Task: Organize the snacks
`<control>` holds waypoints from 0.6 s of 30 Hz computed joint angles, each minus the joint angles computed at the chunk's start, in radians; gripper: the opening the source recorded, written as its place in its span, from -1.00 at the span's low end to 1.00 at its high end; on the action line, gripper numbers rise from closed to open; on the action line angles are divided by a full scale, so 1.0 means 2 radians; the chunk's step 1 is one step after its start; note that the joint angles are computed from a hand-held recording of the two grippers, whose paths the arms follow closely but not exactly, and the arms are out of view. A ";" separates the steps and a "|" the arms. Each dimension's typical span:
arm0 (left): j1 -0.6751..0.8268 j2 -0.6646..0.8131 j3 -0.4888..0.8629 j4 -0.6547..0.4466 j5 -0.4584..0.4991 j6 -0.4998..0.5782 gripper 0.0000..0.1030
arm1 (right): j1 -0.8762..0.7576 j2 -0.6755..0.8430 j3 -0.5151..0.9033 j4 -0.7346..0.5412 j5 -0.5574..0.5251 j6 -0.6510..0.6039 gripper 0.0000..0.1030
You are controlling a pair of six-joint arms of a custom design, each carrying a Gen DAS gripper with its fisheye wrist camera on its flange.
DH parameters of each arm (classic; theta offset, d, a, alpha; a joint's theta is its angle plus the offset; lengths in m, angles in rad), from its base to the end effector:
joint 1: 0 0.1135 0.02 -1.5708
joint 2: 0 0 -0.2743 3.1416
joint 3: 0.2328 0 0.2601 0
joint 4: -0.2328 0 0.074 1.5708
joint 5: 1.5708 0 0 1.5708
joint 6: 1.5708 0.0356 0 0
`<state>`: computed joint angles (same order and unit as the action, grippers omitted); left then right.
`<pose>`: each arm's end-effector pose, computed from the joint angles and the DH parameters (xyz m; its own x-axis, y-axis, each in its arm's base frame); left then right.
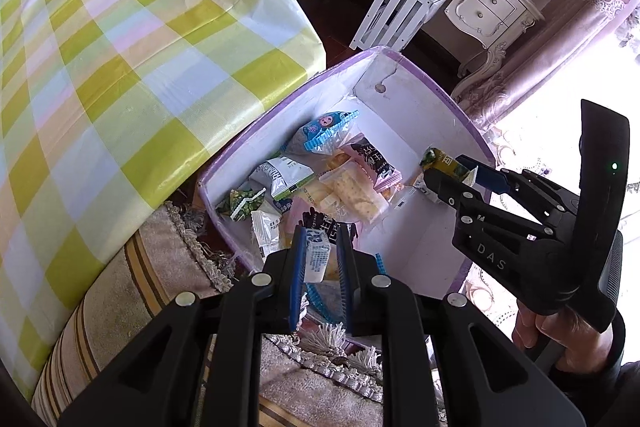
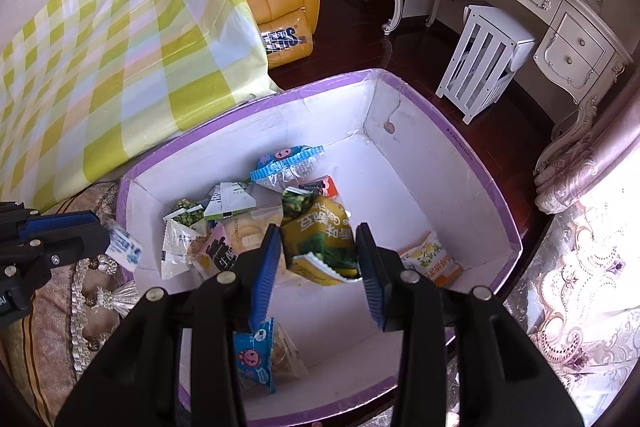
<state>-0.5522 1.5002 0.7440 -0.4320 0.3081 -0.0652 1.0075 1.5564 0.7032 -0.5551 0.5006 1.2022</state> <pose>0.2210 -0.1488 0.1570 -0.8270 0.4366 -0.3542 0.5435 0.7820 -0.3051 0.1451 0.1978 0.1327 -0.8431 0.1976 -0.5001 0.2392 0.9708 -0.0197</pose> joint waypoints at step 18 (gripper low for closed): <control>-0.003 -0.130 -0.072 -0.056 -0.023 -0.061 0.77 | 0.060 0.002 0.037 -0.145 0.026 0.123 0.48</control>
